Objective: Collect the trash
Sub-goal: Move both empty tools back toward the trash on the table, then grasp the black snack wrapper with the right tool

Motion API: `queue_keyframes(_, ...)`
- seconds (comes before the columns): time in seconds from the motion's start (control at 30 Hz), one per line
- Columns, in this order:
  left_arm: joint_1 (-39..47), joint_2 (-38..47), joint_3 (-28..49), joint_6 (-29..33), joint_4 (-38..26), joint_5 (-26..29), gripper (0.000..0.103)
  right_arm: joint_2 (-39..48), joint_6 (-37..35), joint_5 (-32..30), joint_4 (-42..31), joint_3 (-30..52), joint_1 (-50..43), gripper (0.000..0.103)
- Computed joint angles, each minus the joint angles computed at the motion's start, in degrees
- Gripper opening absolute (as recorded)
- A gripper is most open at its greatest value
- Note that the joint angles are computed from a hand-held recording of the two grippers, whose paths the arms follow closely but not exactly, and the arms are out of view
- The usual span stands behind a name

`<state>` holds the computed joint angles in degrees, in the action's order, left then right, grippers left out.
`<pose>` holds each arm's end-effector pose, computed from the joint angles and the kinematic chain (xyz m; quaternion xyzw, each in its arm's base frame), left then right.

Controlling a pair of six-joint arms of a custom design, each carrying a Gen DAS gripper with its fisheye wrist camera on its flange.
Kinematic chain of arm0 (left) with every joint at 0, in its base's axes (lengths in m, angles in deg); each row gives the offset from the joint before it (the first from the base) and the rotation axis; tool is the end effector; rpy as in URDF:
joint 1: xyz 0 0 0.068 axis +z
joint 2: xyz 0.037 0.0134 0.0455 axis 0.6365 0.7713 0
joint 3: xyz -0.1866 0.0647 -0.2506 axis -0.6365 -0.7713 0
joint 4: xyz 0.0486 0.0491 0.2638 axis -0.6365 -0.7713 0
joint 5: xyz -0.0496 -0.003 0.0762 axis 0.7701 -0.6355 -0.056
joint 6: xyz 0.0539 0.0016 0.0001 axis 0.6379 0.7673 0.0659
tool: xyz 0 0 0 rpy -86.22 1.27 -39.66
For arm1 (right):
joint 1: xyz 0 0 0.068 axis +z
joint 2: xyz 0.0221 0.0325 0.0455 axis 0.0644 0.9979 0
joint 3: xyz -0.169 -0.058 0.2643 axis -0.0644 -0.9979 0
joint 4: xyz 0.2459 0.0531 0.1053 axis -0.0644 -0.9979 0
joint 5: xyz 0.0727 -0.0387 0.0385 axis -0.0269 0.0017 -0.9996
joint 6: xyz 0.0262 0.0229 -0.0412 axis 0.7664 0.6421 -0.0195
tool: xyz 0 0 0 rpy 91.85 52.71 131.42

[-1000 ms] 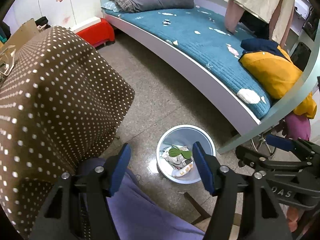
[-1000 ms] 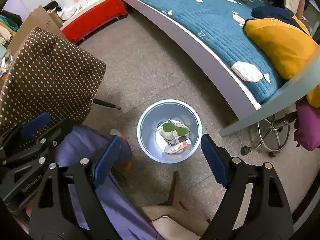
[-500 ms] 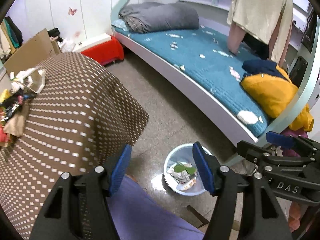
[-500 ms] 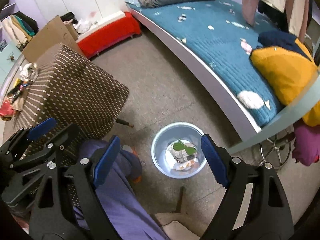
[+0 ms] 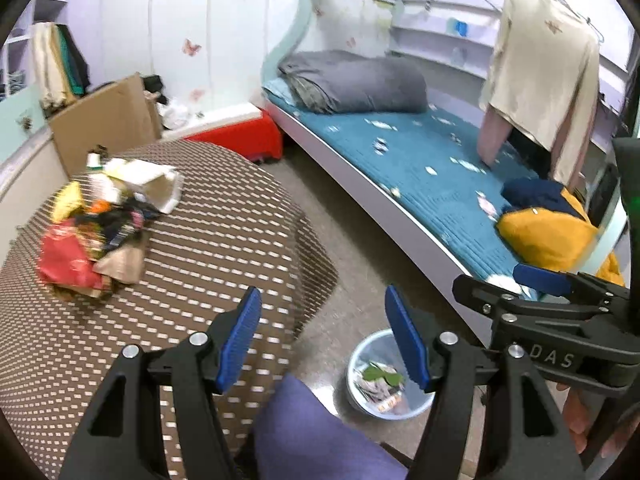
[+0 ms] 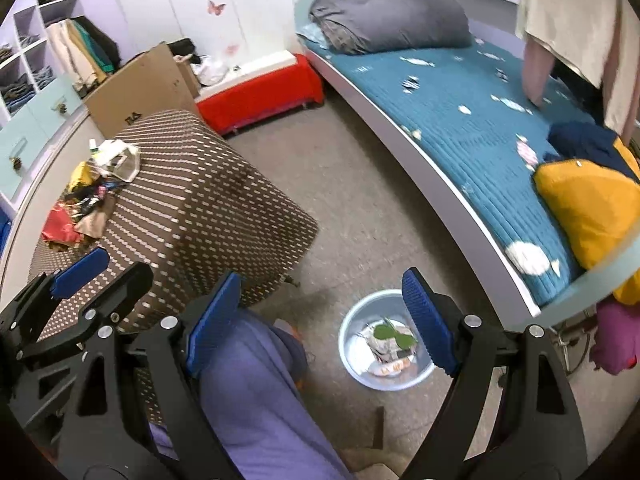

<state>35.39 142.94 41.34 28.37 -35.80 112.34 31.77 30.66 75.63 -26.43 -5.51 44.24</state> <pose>0.3392 -0.0404 0.2840 0.3152 0.8646 -0.1453 0.3632 0.2545 0.1929 0.2677 0.2713 0.9008 0.0066 0.3389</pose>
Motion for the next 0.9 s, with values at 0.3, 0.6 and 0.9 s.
queue_keyframes(0.3, 8.21, 1.27, 4.04, -1.22, -0.06, 2.56, 0.068, 6.00, -6.97, -0.97, 3.47, 8.87, 0.23, 0.082)
queue_keyframes(0.6, 15.59, 5.13, 10.79, -4.22, 0.40, 3.17, 0.072, 14.23, -15.68, -3.55, 5.23, 21.10, 0.37, 0.082)
queue_keyframes(0.9, 20.77, 10.92, 18.22, -7.09, -0.13, 2.07, 0.075, 23.87, -22.58, -7.85, 3.72, 34.44, -0.50, 0.082)
